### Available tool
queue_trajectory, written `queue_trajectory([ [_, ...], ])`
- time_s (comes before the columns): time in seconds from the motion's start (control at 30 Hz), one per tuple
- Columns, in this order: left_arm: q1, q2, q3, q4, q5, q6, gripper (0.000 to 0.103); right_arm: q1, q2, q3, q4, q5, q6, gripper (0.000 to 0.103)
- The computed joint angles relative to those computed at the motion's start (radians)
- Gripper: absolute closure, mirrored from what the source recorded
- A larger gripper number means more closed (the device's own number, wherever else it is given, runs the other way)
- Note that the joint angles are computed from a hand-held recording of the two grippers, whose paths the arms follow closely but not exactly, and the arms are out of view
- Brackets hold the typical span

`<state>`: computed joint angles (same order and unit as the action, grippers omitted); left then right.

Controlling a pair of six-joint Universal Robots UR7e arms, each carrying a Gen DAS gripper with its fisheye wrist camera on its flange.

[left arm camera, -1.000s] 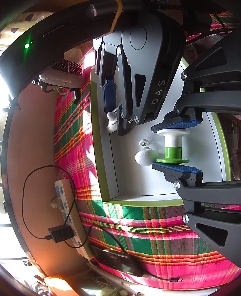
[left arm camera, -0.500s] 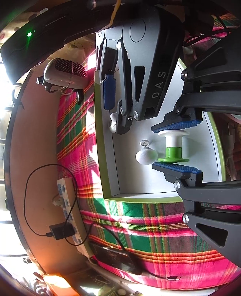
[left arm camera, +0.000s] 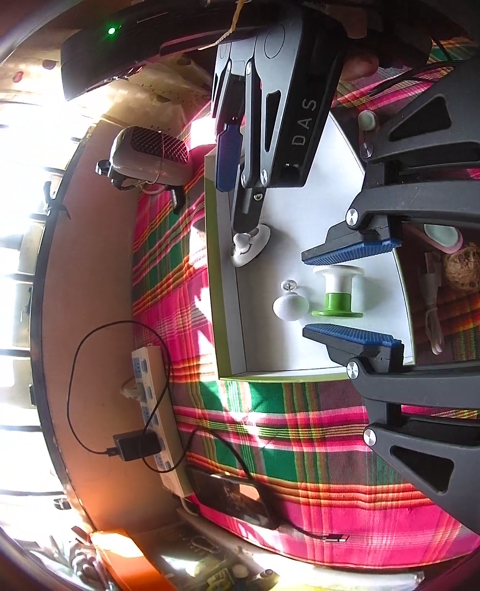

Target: Organize objects

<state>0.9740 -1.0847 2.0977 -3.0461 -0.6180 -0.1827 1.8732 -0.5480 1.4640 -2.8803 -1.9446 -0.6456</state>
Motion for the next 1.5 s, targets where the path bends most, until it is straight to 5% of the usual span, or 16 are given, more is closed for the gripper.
queue_trajectory([
  [0.67,-0.079,-0.182,0.220,-0.042,0.024,-0.121,0.072,-0.025,-0.201,0.357,-0.311,0.011,0.033,0.056],
  [1.23,-0.077,-0.228,0.300,-0.051,-0.183,-0.047,0.072,-0.049,-0.271,0.556,-0.448,-0.041,0.088,0.056],
  [1.5,-0.060,-0.197,0.280,-0.025,-0.201,-0.062,0.072,-0.052,-0.273,0.578,-0.436,-0.040,0.051,0.056],
])
